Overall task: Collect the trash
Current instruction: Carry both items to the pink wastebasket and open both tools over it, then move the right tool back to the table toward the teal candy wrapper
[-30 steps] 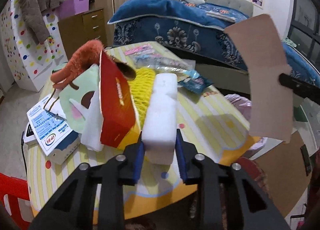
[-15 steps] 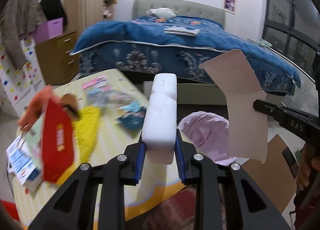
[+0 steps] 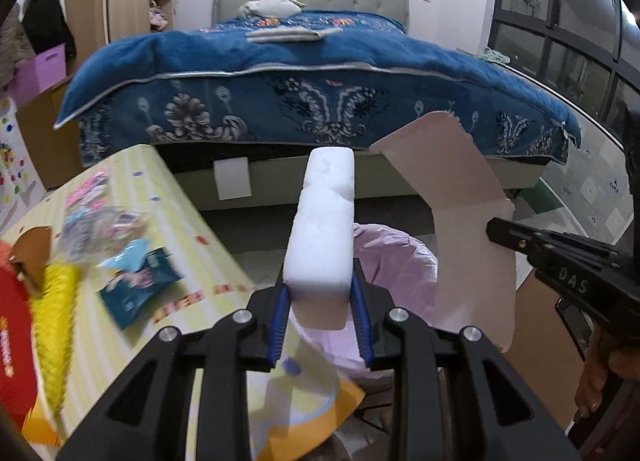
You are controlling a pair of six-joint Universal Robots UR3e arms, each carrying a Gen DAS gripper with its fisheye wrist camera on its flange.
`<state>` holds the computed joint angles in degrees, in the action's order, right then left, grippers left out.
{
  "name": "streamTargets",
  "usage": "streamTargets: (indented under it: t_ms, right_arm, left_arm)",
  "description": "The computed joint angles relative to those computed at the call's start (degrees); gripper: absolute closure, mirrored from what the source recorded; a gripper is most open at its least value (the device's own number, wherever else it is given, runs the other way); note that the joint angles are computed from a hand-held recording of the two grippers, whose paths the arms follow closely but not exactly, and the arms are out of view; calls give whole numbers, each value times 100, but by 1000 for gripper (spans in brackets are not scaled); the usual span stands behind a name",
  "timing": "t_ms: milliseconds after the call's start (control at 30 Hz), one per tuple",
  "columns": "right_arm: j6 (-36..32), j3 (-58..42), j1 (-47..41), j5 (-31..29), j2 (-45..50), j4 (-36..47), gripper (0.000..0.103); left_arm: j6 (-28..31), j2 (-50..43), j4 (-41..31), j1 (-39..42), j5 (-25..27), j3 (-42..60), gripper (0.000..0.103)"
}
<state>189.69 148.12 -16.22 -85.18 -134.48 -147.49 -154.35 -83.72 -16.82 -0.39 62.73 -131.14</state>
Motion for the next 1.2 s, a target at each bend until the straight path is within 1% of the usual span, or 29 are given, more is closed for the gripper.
streamTargets:
  t_ms: [167,233,300,333,367,400,433,500,600,700,767,800,900,1000,1033,1100,1133,1167,1200]
  right_arm:
    - [-160,142,-452,133,869,-766,102]
    - [-168,176,-596,172,1289,-1138,98]
    - [-145,186,-655,146,1600,-1419,98]
    - [-167,215,-761,248,1762,-1581,97]
    - [-204,222,-859,361,1901,-1686,95]
    - [-212,207,-888,385,2007,-1759,89]
    - [-180,190,-871,344,2111,-1862,80]
    - [-146,154,-838,291,2127,-1871,73]
    - [-91,134,-781,268,1815,-1604,73]
    - [-41,158,-714,252,1186,-1111,73]
    - [-8,148,-620,277,617,-634,73]
    - [8,130,-543,266,477,-513,73]
    - [150,-17,-13,135,182,-209,73]
    - [627,-378,1067,-520,614,-288,73]
    - [771,-542,1437,-674,789,-290,73]
    - [992,-819,2063,-1007,1164,-403,73]
    - [1135,-1022,2505,-1303,1434,-498,73]
    - [1218,-1166,2787,-1489,1624,-560,73]
    - [1295,-1325,3042,-1653,1818,-605,73]
  left_arm:
    - [-281,-951,285,-565,342,673,75]
    - [-344,-1203,367,-674,443,843,75]
    - [-409,-1435,375,-779,532,1046,72]
    - [-431,-1538,308,-813,554,1170,70]
    - [-450,-1584,274,-833,579,1241,59]
    - [-484,-1609,303,-846,616,1272,48]
    - [-505,-1603,362,-822,606,1255,45]
    - [-474,-1499,326,-704,496,1195,44]
    - [-434,-1254,166,-526,437,1107,44]
    - [-300,-734,6,-191,307,776,44]
    - [-105,-251,-137,89,214,448,44]
    - [-7,-9,-229,227,181,294,44]
    - [443,969,-797,888,-97,-239,44]
    - [947,1863,-1663,1598,-401,-529,44]
    - [1219,2309,-2091,1967,-553,-652,44]
    - [1661,2919,-2820,2536,-795,-744,44]
    - [1928,3242,-3288,2869,-938,-756,44]
    - [2319,3639,-3967,3320,-1126,-722,44]
    - [2621,3924,-4479,3661,-1255,-680,44]
